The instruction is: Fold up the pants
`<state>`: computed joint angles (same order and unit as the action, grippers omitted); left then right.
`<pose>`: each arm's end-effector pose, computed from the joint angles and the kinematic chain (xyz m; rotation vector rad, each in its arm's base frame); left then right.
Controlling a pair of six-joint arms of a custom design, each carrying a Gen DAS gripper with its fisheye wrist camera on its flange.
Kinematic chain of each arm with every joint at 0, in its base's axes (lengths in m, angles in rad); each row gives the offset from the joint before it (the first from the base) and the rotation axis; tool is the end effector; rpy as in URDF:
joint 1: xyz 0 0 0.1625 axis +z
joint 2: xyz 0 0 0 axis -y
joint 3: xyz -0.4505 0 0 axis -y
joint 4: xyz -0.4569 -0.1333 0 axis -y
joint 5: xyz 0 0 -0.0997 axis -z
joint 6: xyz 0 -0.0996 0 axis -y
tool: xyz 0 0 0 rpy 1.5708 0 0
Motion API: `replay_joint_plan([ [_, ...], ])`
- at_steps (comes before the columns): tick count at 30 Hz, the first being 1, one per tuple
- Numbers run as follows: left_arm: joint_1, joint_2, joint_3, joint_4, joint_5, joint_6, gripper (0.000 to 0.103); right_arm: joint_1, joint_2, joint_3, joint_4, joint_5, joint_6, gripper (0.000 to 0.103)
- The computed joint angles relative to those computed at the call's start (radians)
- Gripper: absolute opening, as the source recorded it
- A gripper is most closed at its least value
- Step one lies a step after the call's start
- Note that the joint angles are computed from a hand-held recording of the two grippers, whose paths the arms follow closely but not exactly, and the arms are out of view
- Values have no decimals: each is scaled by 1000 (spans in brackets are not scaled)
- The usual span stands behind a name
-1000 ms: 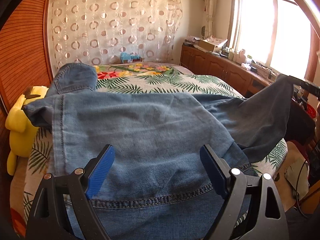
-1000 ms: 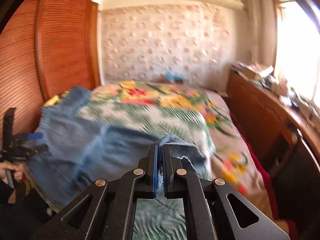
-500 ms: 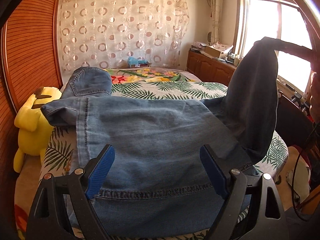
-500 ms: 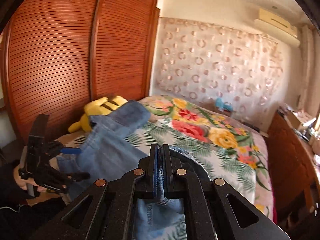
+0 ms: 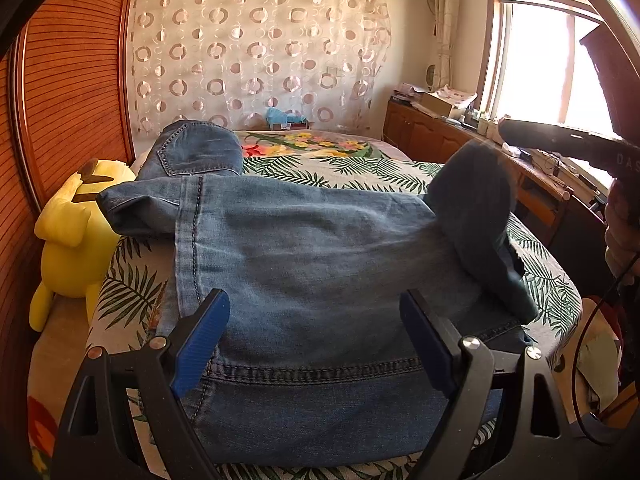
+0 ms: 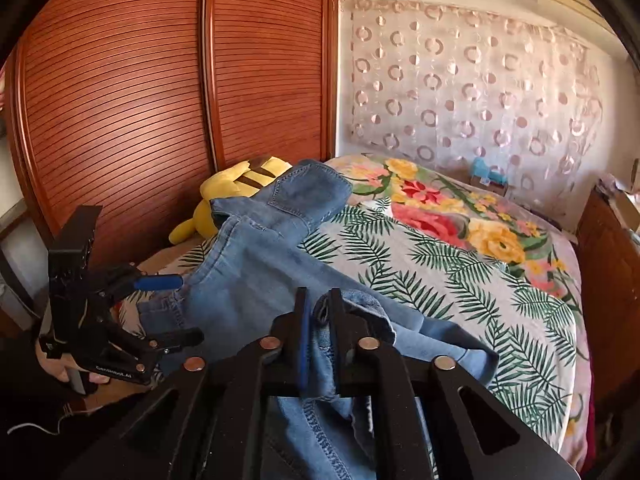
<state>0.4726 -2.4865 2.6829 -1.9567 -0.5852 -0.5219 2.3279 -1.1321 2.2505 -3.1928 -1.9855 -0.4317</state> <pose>-0.0789 -0.2833 0.3125 0.5576 2.3071 -1.0773 0.4265 -0.3157 0.1277 1.3970 -2.3289 0.7808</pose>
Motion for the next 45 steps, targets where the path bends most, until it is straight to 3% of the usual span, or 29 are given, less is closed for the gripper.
replay_joint_plan([
  [4, -2, 16, 0, -20, -4, 8, 87, -3, 2, 17, -30, -7, 1, 33],
  [9, 5, 42, 1, -67, -15, 36, 88, -12, 16, 55, -90, -44, 8, 36],
  [14, 78, 166, -7, -286, -74, 183, 87, -36, 12, 86, -92, -90, 63, 37],
  [19, 169, 337, -33, -502, -161, 325, 74, -56, 21, 105, -94, -123, 129, 47],
  [24, 264, 479, -76, -587, -253, 400, 54, -71, 27, 117, -92, -118, 195, 49],
  [31, 289, 525, -93, -598, -260, 419, 50, -105, 40, 106, -51, -84, 280, 49],
  [35, 293, 531, -92, -606, -270, 435, 28, -116, 49, 97, -38, -67, 304, 49],
  [38, 277, 525, -87, -607, -265, 435, 19, -139, 52, 88, -32, -23, 310, 49],
  [39, 274, 519, -87, -602, -275, 437, 15, -151, 47, 92, -29, -3, 305, 47],
  [40, 267, 512, -90, -588, -281, 434, 15, -158, 42, 92, -22, 20, 305, 30],
  [42, 230, 485, -88, -558, -266, 421, 13, -182, 31, 92, -11, 78, 295, 9],
  [45, 170, 438, -91, -506, -252, 403, 11, -178, 4, 96, -18, 88, 261, 5],
])
